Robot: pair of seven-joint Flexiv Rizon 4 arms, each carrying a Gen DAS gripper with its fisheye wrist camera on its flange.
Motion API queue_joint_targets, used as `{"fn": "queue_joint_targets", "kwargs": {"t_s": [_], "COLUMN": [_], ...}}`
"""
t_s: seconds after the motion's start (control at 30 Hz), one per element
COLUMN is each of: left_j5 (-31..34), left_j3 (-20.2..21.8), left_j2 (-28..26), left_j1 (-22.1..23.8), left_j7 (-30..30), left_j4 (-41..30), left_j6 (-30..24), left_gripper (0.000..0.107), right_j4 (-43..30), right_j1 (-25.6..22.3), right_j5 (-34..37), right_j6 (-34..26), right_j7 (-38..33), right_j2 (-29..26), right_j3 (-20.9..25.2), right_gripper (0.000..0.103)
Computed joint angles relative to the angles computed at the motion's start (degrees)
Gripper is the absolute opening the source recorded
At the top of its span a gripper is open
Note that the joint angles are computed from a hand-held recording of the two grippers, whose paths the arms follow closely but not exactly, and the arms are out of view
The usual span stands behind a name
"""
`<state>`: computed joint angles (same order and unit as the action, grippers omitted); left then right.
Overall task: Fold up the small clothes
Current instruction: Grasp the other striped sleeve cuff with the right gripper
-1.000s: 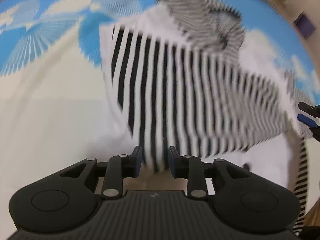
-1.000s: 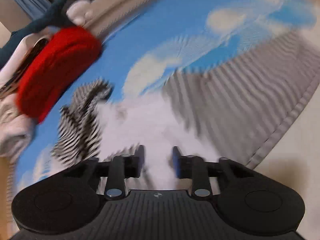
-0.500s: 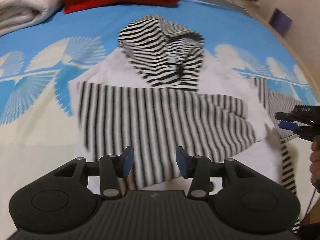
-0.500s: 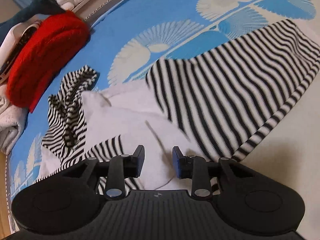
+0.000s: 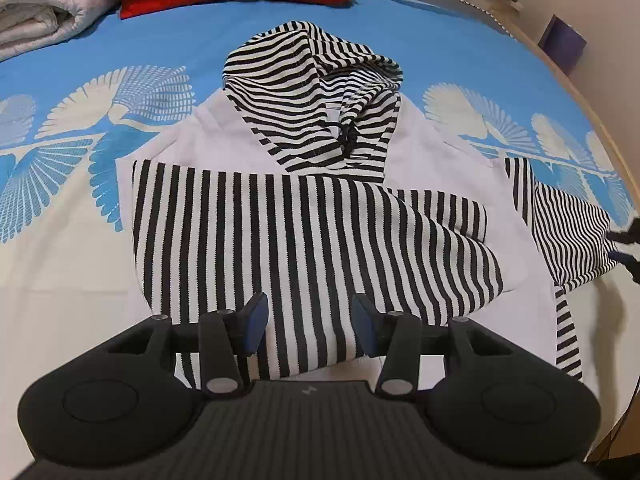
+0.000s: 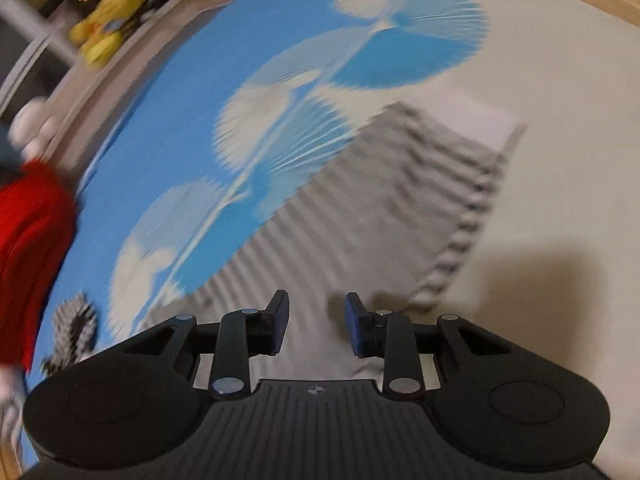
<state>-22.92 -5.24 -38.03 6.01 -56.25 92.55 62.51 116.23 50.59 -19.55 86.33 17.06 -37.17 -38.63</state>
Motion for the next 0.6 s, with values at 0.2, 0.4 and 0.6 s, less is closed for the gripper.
{"fn": "queue_joint_targets", "kwargs": {"t_s": [0.2, 0.4, 0.6], "left_j5": [0.36, 0.76, 0.82], "left_j3": [0.21, 0.17, -0.03], "left_j2": [-0.91, -1.52, -1.73], "left_j1": [-0.49, -1.08, -1.13], "left_j7": [-1.17, -1.95, -2.32], "left_j4": [-1.36, -2.17, -2.42], "left_j6": [-0.75, -1.19, -1.32], "left_gripper": [0.051, 0.051, 0.051], "right_j4": [5.44, 6.74, 6.34], "right_j1": [0.93, -0.76, 1.33], "right_j5": [1.27, 5.59, 9.66], "right_j6": [-1.42, -0.32, 3.59], "right_j7": [2.1, 3.27, 3.32], "right_j2": [0.13, -1.23, -4.67], "right_j3": [-4.28, -2.8, -5.47], "right_gripper": [0.032, 0.031, 0.031]}}
